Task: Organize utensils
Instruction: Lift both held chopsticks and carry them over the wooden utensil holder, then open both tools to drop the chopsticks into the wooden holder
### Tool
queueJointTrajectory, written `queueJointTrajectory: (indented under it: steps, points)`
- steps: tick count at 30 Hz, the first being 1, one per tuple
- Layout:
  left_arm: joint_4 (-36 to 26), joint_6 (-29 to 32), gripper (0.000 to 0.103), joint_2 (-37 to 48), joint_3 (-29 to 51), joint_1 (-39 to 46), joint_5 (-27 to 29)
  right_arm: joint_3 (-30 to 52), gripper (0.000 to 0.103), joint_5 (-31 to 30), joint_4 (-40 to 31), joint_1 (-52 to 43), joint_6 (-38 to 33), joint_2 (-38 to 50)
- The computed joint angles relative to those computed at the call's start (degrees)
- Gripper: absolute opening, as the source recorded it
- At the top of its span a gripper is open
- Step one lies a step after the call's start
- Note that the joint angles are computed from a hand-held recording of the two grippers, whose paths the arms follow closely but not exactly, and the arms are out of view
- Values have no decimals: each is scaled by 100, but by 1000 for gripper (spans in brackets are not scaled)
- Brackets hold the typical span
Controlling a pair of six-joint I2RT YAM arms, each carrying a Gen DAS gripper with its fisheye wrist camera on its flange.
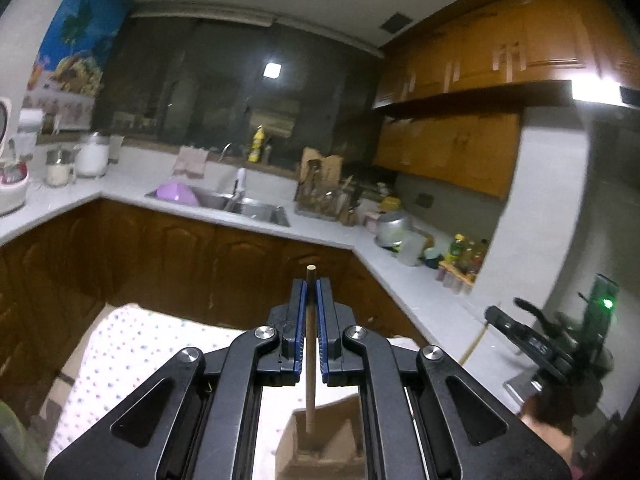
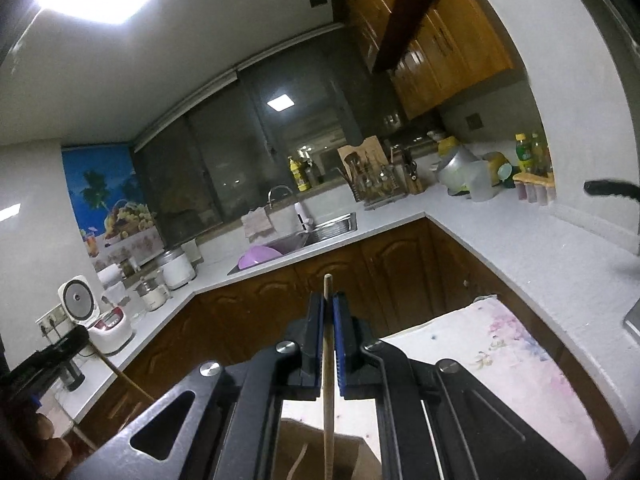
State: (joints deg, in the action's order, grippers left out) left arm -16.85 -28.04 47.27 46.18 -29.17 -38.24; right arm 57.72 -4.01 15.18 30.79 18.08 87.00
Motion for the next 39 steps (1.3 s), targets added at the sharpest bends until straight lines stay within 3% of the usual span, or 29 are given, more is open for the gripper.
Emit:
queueJointTrajectory:
  steps: [5, 11, 24, 31, 33, 35, 36, 37, 39]
  points:
    - [1276, -310, 5, 573, -914, 580, 501, -398, 5, 147, 1044, 106, 181, 639]
    - [2145, -681, 5, 1281, -1492, 822, 879, -844, 5, 226, 1917, 132, 405, 1064]
    - [2059, -438, 6, 1720, -1324, 627, 753, -338, 5, -159, 929, 17, 202, 1274]
    - [1901, -407, 6, 1749, -1235, 698, 794, -243, 5, -287, 776, -4, 155, 1331]
    - [1833, -426, 8, 1726, -1217, 716, 825, -166, 10, -402, 644, -43, 159, 1348]
    - [1674, -497, 24, 1728, -1156, 764, 921, -75, 14, -610, 487, -140, 292, 1378]
    - [1611, -556, 45, 1674, -1160, 760, 930, -60, 25, -754, 451, -205, 365, 1392]
    - [1571, -619, 62, 1574, -1208, 705, 832, -66, 46, -876, 435, -264, 443, 1397]
    - [1514, -729, 73, 1316, -1349, 544, 615, -214, 71, -1066, 543, -375, 636, 1304]
